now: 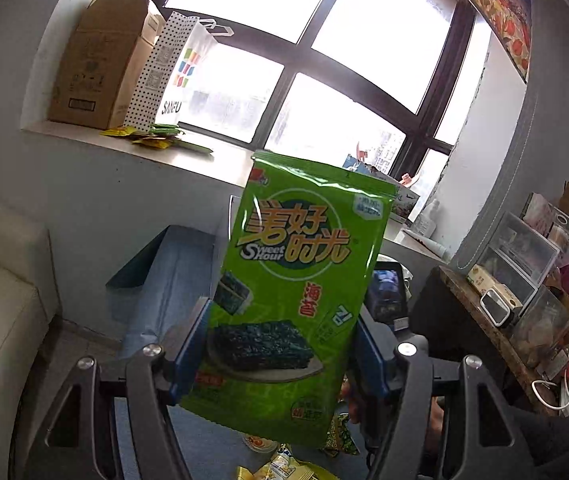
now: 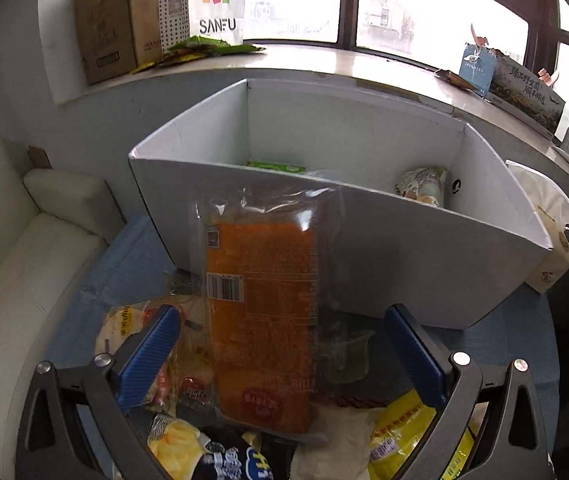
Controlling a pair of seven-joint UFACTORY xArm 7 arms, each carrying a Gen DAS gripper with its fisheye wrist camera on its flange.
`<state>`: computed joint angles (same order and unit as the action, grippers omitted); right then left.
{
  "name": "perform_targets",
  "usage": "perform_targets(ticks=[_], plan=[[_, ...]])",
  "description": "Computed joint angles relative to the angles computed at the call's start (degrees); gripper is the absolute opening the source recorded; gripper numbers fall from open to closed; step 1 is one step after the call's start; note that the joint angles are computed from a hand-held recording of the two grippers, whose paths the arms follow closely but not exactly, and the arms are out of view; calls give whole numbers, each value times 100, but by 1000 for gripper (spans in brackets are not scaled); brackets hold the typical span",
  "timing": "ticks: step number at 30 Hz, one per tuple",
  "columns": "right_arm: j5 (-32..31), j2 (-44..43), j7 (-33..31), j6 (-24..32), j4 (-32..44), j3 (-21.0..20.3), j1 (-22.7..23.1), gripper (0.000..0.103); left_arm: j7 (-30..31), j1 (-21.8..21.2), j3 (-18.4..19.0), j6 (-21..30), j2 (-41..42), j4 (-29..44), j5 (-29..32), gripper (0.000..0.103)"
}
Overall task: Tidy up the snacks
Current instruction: 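Carry the seaweed pack and orange bread bag into the white box with both grippers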
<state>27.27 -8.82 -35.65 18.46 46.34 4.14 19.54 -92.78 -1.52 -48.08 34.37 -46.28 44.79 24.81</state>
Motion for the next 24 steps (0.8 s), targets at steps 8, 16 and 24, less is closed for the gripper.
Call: perform_targets(ticks=[8, 16, 24], plan=[[-441, 120, 236, 111, 5, 104, -40, 58, -129, -62, 3, -57, -24, -88, -58, 71], [1751, -755, -1645, 526, -295, -712, 289, 57, -73, 80, 19, -323, 248, 33, 57, 71], [2660, -2165, -2985, 2239, -396, -1867, -229, 57, -189, 846, -331, -1255, 990, 602, 400, 71]])
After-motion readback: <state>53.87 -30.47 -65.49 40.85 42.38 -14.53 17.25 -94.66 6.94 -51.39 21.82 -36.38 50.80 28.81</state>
